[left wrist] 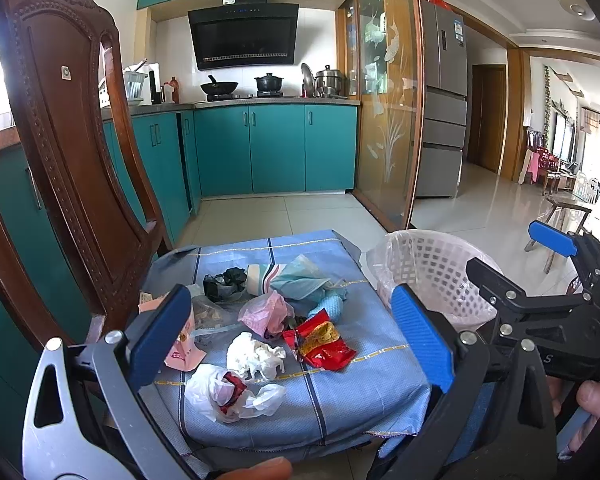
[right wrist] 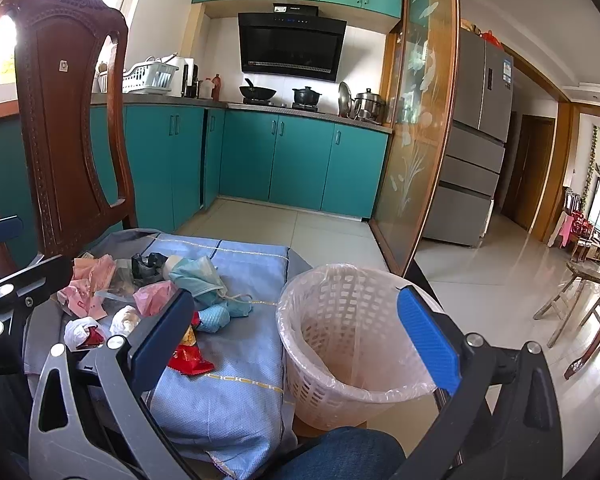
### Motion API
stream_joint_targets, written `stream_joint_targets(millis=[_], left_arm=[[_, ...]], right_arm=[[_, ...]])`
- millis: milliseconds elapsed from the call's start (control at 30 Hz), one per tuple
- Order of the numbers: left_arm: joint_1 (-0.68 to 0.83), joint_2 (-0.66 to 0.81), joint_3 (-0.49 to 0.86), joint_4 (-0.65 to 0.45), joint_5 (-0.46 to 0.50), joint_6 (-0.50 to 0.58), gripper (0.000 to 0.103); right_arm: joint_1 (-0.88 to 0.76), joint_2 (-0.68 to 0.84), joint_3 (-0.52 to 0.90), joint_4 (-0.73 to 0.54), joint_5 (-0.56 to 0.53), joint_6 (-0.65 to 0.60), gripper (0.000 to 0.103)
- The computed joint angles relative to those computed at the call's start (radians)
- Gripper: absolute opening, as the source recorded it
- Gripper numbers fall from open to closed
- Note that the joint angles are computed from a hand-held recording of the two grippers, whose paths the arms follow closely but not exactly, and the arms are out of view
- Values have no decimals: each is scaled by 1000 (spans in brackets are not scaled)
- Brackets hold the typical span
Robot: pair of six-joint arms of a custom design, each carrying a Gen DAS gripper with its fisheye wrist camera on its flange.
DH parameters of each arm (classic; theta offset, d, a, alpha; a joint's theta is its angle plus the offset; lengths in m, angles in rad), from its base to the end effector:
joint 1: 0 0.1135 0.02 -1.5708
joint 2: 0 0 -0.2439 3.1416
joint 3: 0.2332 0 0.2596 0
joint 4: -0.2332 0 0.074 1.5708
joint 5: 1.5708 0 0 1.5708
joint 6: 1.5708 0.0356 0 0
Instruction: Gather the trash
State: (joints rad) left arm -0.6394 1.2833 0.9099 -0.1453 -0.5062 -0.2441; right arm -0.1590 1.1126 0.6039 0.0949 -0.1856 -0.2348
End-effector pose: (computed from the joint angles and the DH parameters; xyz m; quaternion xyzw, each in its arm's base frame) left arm 0.2504 -0.1647 0.2590 0.0411 0.8456 -0.0121 0.5320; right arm 0.2595 -0.0350 0.2178 -0.0822 0.8312 -0.0304 0.5491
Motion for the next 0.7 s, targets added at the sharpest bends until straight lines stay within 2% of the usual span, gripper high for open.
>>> stream_joint_targets(millis=[700], left_arm=[[-15, -7, 7, -16, -8, -11, 100]], right_arm=[[4, -22, -12, 1, 3, -2, 100]])
